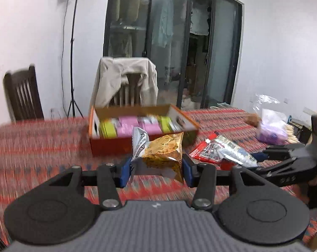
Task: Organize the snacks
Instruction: 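Carry the gold-and-white packet and foil packet over the box, then lower both packets into the box and open both tools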
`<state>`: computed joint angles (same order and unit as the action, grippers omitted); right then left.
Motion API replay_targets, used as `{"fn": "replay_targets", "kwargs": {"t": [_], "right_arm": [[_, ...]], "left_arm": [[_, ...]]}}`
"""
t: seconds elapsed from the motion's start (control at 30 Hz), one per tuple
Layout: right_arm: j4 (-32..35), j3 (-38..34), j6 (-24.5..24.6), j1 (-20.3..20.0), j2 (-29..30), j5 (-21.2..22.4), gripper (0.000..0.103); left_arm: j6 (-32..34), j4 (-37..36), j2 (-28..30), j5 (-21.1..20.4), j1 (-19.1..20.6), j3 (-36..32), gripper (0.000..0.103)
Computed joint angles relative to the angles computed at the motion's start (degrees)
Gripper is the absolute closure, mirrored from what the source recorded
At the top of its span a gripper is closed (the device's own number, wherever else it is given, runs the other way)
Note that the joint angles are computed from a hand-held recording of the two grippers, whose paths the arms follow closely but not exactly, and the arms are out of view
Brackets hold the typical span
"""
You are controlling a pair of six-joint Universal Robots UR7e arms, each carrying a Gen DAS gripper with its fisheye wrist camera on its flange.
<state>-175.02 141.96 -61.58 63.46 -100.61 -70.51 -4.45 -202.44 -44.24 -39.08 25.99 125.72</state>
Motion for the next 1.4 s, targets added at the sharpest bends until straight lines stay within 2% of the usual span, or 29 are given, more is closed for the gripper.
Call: {"fn": "replay_targets", "kwargs": {"t": [0.07,0.17,0.3,0.43,0.53,0.67,0.77,0.87,0.9,0.93,1.1,1.23,1.3,1.4], "right_arm": [[2.94,-6.32,3.23,4.46,4.22,-1.5,0.042],[5.73,-16.93,9.62,10.33,12.15,-4.38,0.042],[6.75,-31.92,18.1,15.96,25.05,-10.45,0.042],[6.84,-44.88,25.17,18.94,37.59,-17.62,0.042],[6.09,-50.89,25.95,20.09,44.52,-22.37,0.042],[5.27,-55.1,27.07,20.37,50.44,-25.51,0.042],[3.48,-55.92,27.44,20.57,52.89,-26.77,0.039],[4.24,-54.9,24.41,20.35,52.36,-26.12,0.029],[4.9,-54.5,23.22,20.37,51.78,-25.97,0.023],[5.13,-53.76,22.13,20.33,50.91,-25.65,0.022],[5.24,-50.83,18.51,20.41,46.31,-25.28,0.019],[5.14,-49.7,17.09,21.09,43.06,-27.18,0.019],[5.73,-49.11,16.68,21.63,40.95,-28.0,0.019],[7.87,-48.75,16.8,22.74,37.38,-29.23,0.019]], "left_arm": [[5.37,1.22,1.34,-0.53,2.94,-5.47,0.054],[10.05,4.86,4.0,-2.82,8.22,-14.94,0.054],[11.24,12.56,9.75,-3.69,14.65,-29.4,0.054],[10.26,22.59,16.23,-3.89,19.95,-43.71,0.054],[8.18,29.71,20.82,-4.4,23.01,-53.33,0.054],[6.91,36.32,26.82,-3.9,25.56,-64.21,0.053],[4.46,40.42,30.43,-3.61,26.96,-70.6,0.046],[4.52,42.27,30.87,-4.85,27.65,-71.79,0.041],[6.06,40.8,30.34,-5.25,27.61,-70.56,0.037],[7.32,39.48,29.9,-5.69,27.5,-69.62,0.034],[9.76,36.48,25.83,-4.97,25.89,-63.28,0.027],[8.65,37.29,21.68,-2.38,23.49,-58.72,0.025],[7.82,37.79,19.57,-1.28,22.22,-56.76,0.017],[6.17,38.78,15.42,-0.31,19.84,-52.79,0.014]]}}
